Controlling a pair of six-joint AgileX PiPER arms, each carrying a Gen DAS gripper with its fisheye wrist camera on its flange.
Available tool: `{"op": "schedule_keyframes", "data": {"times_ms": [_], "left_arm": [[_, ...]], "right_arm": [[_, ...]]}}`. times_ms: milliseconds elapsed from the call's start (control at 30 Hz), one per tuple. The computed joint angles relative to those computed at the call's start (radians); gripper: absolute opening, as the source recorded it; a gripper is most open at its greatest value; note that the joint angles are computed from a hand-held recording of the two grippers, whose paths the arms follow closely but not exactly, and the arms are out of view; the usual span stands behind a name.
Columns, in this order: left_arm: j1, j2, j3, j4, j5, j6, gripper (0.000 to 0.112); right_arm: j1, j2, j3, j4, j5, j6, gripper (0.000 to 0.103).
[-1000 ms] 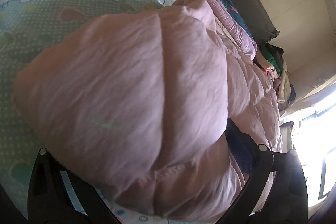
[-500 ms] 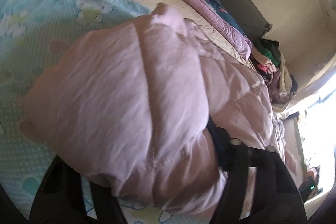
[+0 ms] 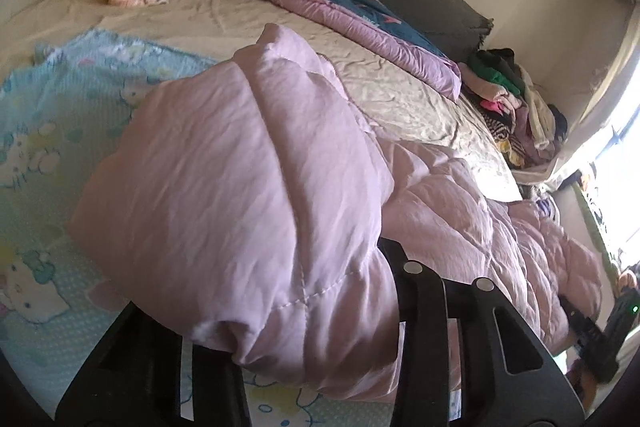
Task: Fold large clothes
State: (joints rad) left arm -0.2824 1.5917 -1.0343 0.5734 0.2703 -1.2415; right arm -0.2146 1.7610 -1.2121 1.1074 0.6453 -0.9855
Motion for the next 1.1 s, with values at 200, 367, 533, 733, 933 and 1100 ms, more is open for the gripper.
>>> {"op": "schedule_keyframes", "data": {"times_ms": [200, 367, 533, 733, 933, 1100], "left_arm": [[0.003, -0.066, 0.012, -0.09, 0.033, 0.104, 0.03], [-0.005, -0.136, 0.04, -0.123, 0.065, 0.15, 0.03], [-0.017, -0.199, 0.079, -0.134, 0.096, 0.157, 0.03], [-0.041, -0.267, 0.129, -0.127, 0.134, 0.142, 0.03], [-0.057, -0.334, 0.189, -0.12, 0.156, 0.124, 0.03], [-0.079, -0.385, 0.248, -0.102, 0.165, 0.09, 0.03]], "right_arm": [[0.009, -0.066, 0.019, -0.027, 0.01, 0.012, 0.031], [0.004, -0.135, 0.056, -0.054, 0.034, 0.027, 0.03], [-0.01, -0.189, 0.101, -0.068, 0.054, 0.043, 0.03], [-0.022, -0.264, 0.184, -0.071, 0.062, 0.048, 0.03], [-0.036, -0.342, 0.266, -0.076, 0.072, 0.049, 0.03], [-0.055, -0.39, 0.323, -0.076, 0.078, 0.041, 0.03]]}}
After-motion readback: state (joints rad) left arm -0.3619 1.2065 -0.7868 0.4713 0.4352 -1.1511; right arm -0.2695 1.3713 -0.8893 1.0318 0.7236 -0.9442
